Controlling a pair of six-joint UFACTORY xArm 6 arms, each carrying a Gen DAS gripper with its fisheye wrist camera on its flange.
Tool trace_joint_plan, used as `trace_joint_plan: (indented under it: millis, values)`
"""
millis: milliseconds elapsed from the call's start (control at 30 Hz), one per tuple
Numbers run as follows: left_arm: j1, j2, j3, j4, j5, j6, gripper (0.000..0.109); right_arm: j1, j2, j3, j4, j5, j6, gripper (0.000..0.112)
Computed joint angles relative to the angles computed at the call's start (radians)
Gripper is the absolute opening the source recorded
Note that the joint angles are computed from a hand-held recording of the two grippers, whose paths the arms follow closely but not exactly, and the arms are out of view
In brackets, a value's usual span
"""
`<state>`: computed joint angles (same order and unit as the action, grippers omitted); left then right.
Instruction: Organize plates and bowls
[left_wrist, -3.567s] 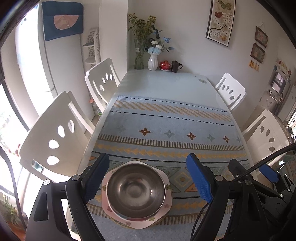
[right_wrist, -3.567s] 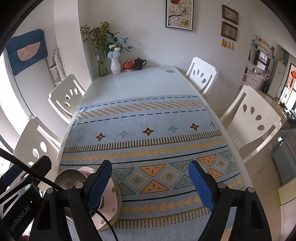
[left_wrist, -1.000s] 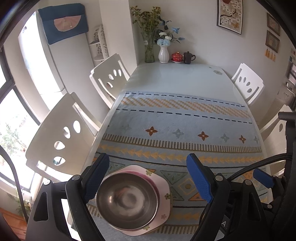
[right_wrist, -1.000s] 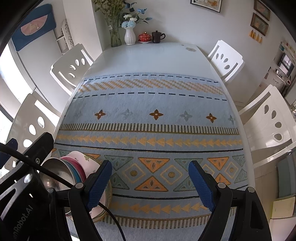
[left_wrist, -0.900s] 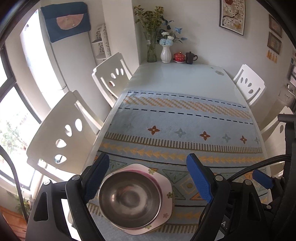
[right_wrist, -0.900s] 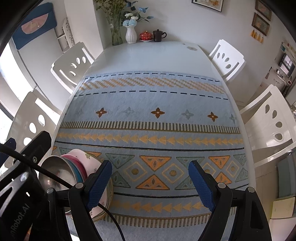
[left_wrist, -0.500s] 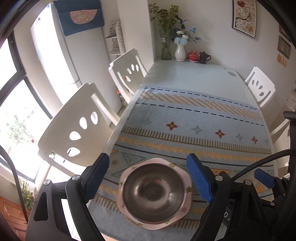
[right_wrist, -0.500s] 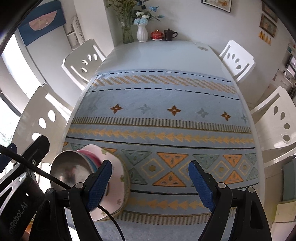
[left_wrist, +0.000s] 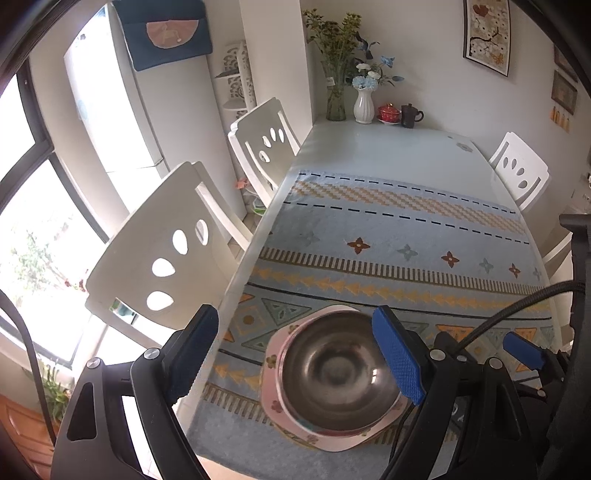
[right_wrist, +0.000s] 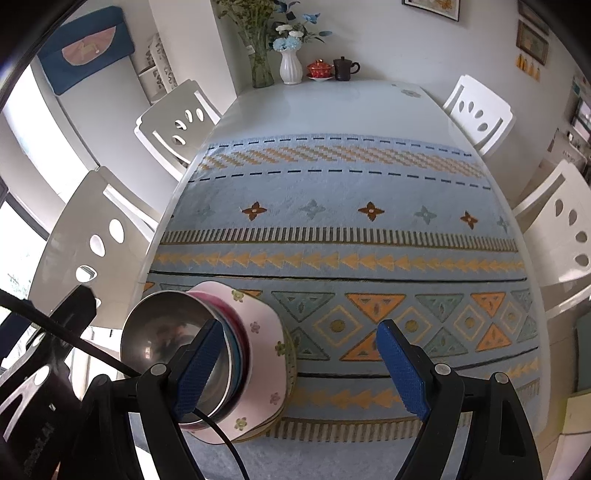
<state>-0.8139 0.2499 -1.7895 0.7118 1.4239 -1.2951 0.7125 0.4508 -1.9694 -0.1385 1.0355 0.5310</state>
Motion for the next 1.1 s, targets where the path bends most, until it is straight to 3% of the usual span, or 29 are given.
trace_joint_plan:
  millis: [467, 1100]
  values:
    - [0.013, -0.129, 0.168, 0.011, -0.013, -0.048, 0.084, 0.061, 0.056, -0.085, -0.052, 0.028, 0.04, 0.083]
    - [0.014, -0.124, 0.176, 0.001, -0.052, -0.029, 0.084, 0.068, 0.038, -0.055, -0.087, 0.038, 0.076, 0.083]
